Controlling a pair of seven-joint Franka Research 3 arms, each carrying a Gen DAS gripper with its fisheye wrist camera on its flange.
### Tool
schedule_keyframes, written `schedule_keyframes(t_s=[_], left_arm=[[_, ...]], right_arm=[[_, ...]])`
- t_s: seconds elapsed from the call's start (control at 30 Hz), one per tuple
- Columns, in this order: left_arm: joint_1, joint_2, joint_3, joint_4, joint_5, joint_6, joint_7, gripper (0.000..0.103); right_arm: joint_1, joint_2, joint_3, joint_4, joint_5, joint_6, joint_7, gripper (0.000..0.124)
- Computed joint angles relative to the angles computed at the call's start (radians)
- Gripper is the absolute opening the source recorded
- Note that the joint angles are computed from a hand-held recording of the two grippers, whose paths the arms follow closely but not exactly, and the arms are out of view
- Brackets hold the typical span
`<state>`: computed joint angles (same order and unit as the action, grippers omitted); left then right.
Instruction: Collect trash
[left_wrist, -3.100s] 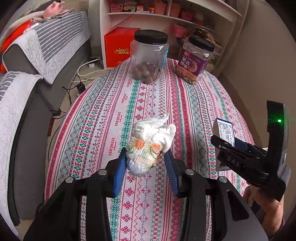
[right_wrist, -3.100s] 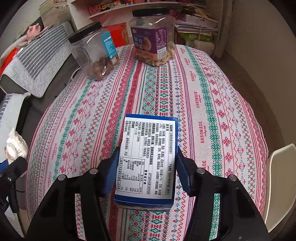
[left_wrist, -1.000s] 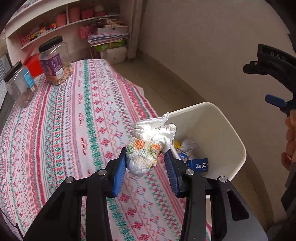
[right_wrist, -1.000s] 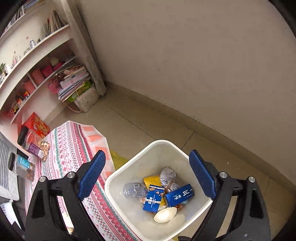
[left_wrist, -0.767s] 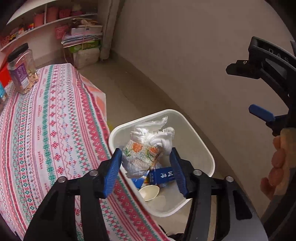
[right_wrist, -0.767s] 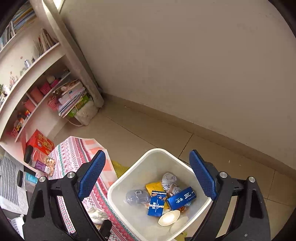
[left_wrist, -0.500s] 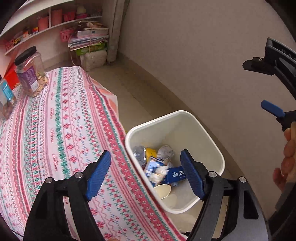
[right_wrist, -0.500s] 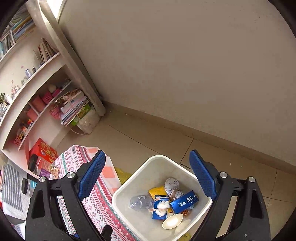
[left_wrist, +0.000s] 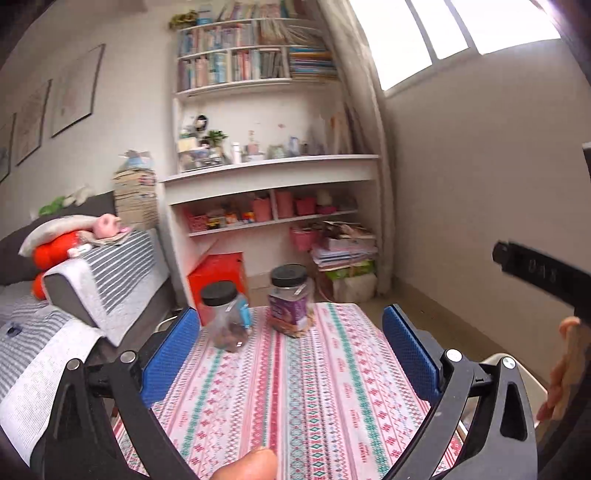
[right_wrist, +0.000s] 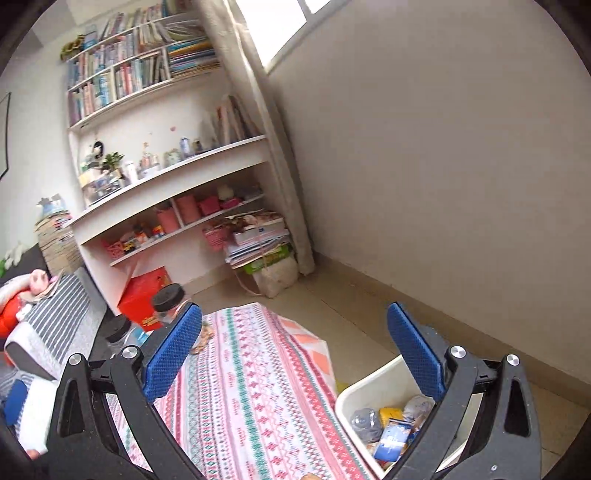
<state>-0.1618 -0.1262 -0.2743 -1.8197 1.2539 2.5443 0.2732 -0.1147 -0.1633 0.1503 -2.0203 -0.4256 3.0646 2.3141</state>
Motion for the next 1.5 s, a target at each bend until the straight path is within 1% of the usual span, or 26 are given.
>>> schedule_keyframes(t_s=[0.03,0.07,0.1,0.13,0.17,0.23,0.27,0.3,0.37,0.4,0.47,0.53,0.57,0.63,0.8,0.87,1.0,1.3,1.5], left_arm=[[0.001,-0.013,0.011,-0.008,-0.051,-0.005,0.046,0.096],[0.001,-0.013,0.02,-0.005,-0.113,-0.02,0.106,0.096],[0.002,-0.016,0.025,-0.006,-0.163,-0.038,0.153,0.096],[0.008,-0.015,0.028,-0.007,-0.192,-0.06,0.183,0.096],[0.014,-0.015,0.03,-0.012,-0.209,-0.076,0.2,0.096],[0.031,-0.025,0.04,-0.036,-0.225,-0.068,0.191,0.096],[0.04,-0.024,0.043,-0.04,-0.235,-0.071,0.186,0.096],[0.045,-0.02,0.048,-0.04,-0.259,-0.077,0.202,0.096],[0.059,-0.019,0.056,-0.046,-0.284,-0.075,0.201,0.096],[0.066,-0.019,0.058,-0.048,-0.291,-0.075,0.189,0.096],[0.073,-0.016,0.071,-0.048,-0.348,-0.06,0.21,0.096],[0.077,-0.001,0.081,-0.031,-0.417,-0.059,0.252,0.096],[0.08,0.006,0.082,-0.023,-0.43,-0.065,0.263,0.096],[0.085,0.005,0.078,-0.025,-0.427,-0.079,0.26,0.096],[0.087,0.016,0.08,-0.011,-0.443,-0.097,0.282,0.096],[0.088,0.015,0.079,-0.012,-0.436,-0.107,0.277,0.096],[0.086,0.025,0.084,-0.002,-0.468,-0.124,0.295,0.096],[0.081,0.039,0.09,0.011,-0.505,-0.138,0.306,0.096],[0.079,0.039,0.088,0.008,-0.491,-0.137,0.299,0.096]], right_arm=[[0.084,0.002,-0.05,-0.006,0.104,-0.005,-0.124,0.096],[0.154,0.008,-0.085,-0.002,0.199,-0.032,-0.243,0.096],[0.198,0.012,-0.101,0.005,0.269,-0.059,-0.328,0.096],[0.225,0.018,-0.106,0.008,0.322,-0.077,-0.387,0.096],[0.226,0.025,-0.093,0.012,0.333,-0.094,-0.391,0.096],[0.241,0.037,-0.083,0.017,0.372,-0.118,-0.407,0.096],[0.245,0.043,-0.076,0.019,0.376,-0.125,-0.406,0.096],[0.239,0.048,-0.065,0.02,0.348,-0.125,-0.382,0.096],[0.212,0.062,-0.039,0.031,0.235,-0.123,-0.286,0.096],[0.211,0.071,-0.036,0.039,0.2,-0.124,-0.259,0.096],[0.221,0.088,-0.038,0.056,0.156,-0.134,-0.233,0.096],[0.224,0.096,-0.038,0.07,0.067,-0.154,-0.158,0.096],[0.232,0.1,-0.042,0.076,0.047,-0.161,-0.142,0.096],[0.25,0.11,-0.053,0.088,0.038,-0.168,-0.142,0.096],[0.274,0.132,-0.069,0.127,-0.095,-0.213,-0.028,0.096],[0.286,0.14,-0.078,0.141,-0.103,-0.233,-0.011,0.096],[0.305,0.148,-0.093,0.153,-0.073,-0.255,-0.025,0.096],[0.311,0.137,-0.097,0.144,-0.138,-0.251,0.009,0.096],[0.309,0.136,-0.097,0.143,-0.123,-0.246,-0.003,0.096]])
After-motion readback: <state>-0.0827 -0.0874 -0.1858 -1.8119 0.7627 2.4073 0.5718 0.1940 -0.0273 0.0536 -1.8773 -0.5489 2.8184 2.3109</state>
